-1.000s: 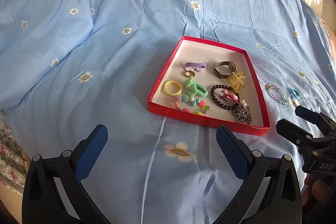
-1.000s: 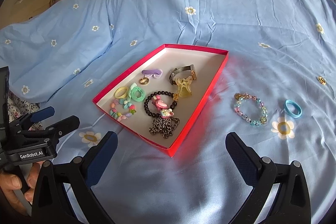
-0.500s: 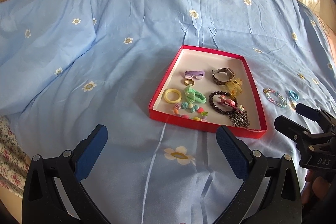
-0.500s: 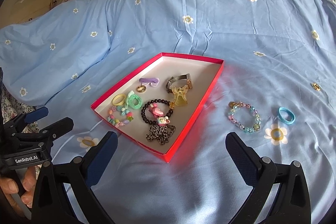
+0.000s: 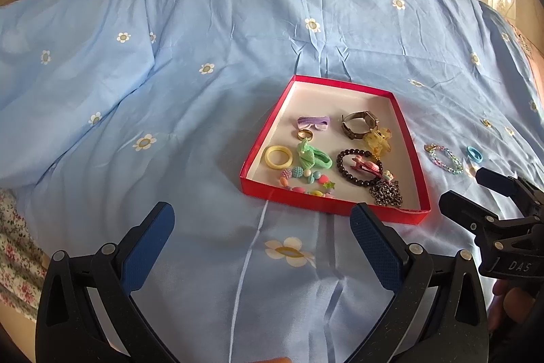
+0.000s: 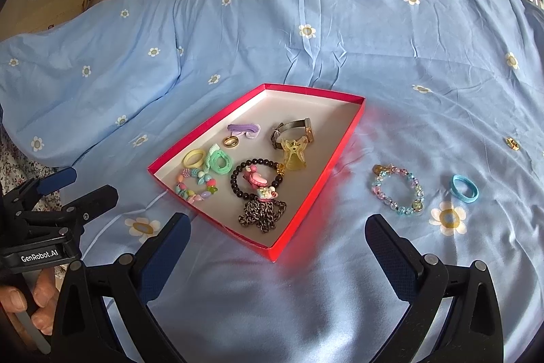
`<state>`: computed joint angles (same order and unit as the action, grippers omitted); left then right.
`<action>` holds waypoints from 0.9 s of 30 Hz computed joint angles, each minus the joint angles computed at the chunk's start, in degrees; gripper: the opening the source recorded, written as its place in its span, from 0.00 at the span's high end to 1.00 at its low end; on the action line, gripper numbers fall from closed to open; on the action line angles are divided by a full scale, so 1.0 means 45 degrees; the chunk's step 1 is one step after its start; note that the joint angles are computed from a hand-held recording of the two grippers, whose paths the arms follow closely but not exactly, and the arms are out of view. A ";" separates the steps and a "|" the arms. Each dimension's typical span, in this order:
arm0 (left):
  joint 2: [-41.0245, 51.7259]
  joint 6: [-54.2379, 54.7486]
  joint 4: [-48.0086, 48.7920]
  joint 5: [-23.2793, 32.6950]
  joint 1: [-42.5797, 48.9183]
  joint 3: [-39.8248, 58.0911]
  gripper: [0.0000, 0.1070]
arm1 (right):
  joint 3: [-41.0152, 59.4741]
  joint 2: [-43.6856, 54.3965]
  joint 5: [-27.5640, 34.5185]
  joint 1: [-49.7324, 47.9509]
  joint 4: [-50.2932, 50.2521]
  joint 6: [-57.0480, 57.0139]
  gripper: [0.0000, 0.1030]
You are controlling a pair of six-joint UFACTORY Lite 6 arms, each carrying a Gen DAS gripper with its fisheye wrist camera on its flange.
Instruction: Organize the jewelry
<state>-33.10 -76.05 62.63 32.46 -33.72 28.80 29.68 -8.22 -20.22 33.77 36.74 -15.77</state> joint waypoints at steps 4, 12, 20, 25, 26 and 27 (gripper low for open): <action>-0.0007 0.0026 -0.0037 0.0013 -0.0025 0.0013 0.04 | -0.0023 -0.0051 -0.0045 0.0112 0.0249 -0.0204 0.00; -0.0041 0.0049 -0.0101 0.0055 -0.0122 0.0000 0.04 | -0.0027 -0.0067 -0.0048 0.0230 0.0577 -0.0488 0.00; -0.0025 0.0002 -0.0152 -0.0038 -0.0170 -0.0053 0.04 | 0.0064 0.0006 0.0048 0.0443 0.1065 -0.0935 0.00; 0.0027 0.0130 -0.0200 -0.0219 0.0004 -0.0052 0.04 | 0.0136 0.0113 0.0095 0.0460 0.1043 -0.0911 0.00; 0.0036 0.0117 -0.0187 -0.0198 -0.0011 -0.0046 0.04 | 0.0145 0.0137 0.0101 0.0459 0.1003 -0.0871 0.00; 0.0021 0.0075 -0.0141 -0.0223 0.0005 -0.0075 0.04 | 0.0152 0.0147 0.0103 0.0467 0.1006 -0.0866 0.00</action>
